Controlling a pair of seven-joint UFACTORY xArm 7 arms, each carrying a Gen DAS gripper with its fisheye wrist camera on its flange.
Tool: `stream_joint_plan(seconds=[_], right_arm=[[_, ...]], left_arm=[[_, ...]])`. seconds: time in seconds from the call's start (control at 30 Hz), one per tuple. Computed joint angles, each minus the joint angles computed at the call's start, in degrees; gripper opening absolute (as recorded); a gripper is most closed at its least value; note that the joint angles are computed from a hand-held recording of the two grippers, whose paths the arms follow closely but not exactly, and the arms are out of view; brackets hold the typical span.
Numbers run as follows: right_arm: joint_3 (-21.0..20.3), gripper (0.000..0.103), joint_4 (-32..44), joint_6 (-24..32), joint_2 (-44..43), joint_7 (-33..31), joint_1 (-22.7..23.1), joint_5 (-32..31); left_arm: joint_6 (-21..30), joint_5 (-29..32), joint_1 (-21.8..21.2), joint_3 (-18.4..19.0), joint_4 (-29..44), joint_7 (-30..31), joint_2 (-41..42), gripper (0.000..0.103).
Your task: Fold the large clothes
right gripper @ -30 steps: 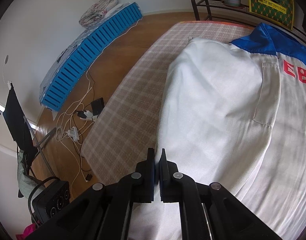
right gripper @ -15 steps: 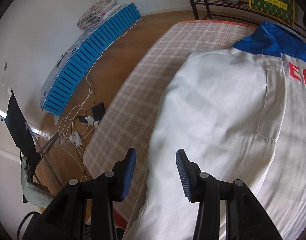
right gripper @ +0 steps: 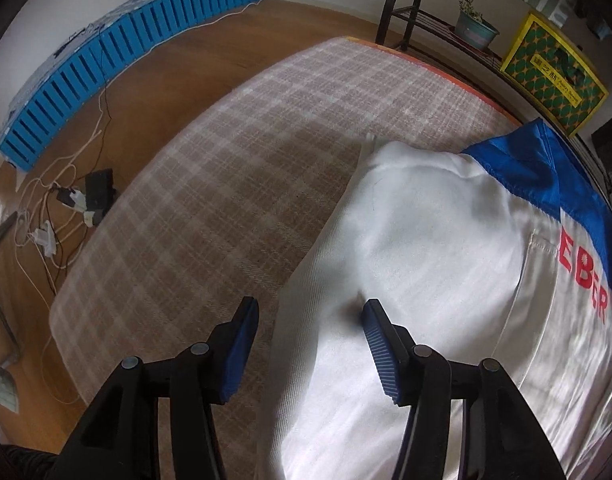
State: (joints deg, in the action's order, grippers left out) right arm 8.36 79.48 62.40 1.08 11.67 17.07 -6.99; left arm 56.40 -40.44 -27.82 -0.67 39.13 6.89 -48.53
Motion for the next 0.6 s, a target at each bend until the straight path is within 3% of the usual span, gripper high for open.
stream_joint_plan(seconds=[0.1,0.33,0.5,0.6], right_arm=[[-1.1,0.007,-2.5,-1.8,-1.6,-1.1,-1.3,3.4],[-7.2,0.002,-14.5,-11.9,-13.9,-9.2,-5.9,27.7],[-13.1,0.002,-23.1,-14.8,-23.3,-13.8,-8.3,38.9],[-16.3,0.002,-27.9,-15.5,-28.1,-15.2,-10.2,42.2]], left_arm=[[-0.4,0.4,-0.4,-1.3,1.3,-0.4,1.0,0.005],[-3.7,2.9,-3.5,-6.3,5.3,-0.8,4.5,0.005],[-5.5,3.8,-6.6,-9.2,8.9,-1.7,9.0,0.005],[-5.6,5.0,-8.0,-10.1,10.4,-1.6,11.1,0.005]])
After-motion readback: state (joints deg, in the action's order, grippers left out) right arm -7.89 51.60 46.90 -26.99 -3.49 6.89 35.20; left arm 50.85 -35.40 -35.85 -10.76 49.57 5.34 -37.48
